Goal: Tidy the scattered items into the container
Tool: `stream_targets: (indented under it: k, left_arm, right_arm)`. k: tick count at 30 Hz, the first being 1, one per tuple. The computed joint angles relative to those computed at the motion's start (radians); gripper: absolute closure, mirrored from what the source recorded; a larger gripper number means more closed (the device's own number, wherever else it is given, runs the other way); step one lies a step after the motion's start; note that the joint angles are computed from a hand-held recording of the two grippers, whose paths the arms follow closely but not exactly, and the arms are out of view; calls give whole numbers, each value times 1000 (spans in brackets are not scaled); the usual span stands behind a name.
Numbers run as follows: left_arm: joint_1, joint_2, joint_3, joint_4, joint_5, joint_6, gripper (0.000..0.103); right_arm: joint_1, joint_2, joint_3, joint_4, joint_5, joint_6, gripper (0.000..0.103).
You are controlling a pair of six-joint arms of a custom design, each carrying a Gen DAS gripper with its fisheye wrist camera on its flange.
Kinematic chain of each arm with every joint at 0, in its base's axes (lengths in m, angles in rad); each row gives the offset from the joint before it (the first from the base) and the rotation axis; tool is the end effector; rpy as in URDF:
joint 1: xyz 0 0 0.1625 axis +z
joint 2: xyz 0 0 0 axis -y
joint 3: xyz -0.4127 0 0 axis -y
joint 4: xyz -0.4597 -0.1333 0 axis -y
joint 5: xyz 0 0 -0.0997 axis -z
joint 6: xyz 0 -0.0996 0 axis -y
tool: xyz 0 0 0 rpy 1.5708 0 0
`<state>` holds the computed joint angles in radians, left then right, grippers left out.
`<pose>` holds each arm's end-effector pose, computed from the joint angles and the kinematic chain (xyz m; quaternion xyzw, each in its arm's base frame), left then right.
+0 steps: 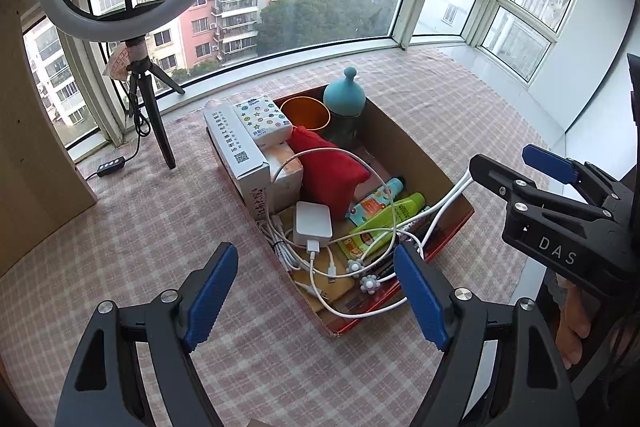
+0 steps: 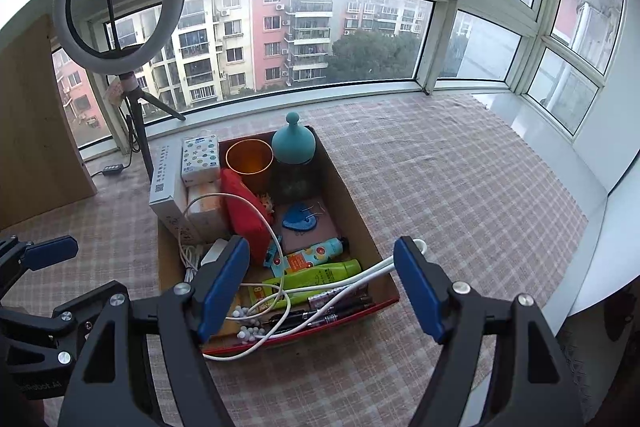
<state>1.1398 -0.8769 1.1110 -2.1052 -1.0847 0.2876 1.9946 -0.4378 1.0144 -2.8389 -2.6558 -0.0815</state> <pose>-0.1844 -0.8314 0.3185 0.3037 0.9111 -0.1619 0.2269 0.3972 -0.7704 0.1146 0.0320 -0.8239 0.3687 0.4292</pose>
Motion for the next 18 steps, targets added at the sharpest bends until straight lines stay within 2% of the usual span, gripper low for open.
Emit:
stream_targets:
  k: [18]
  left_arm:
    - [15,51,-68,41,1,-3,24]
  right_arm:
    - [-24,35,-56,85,24,43,29]
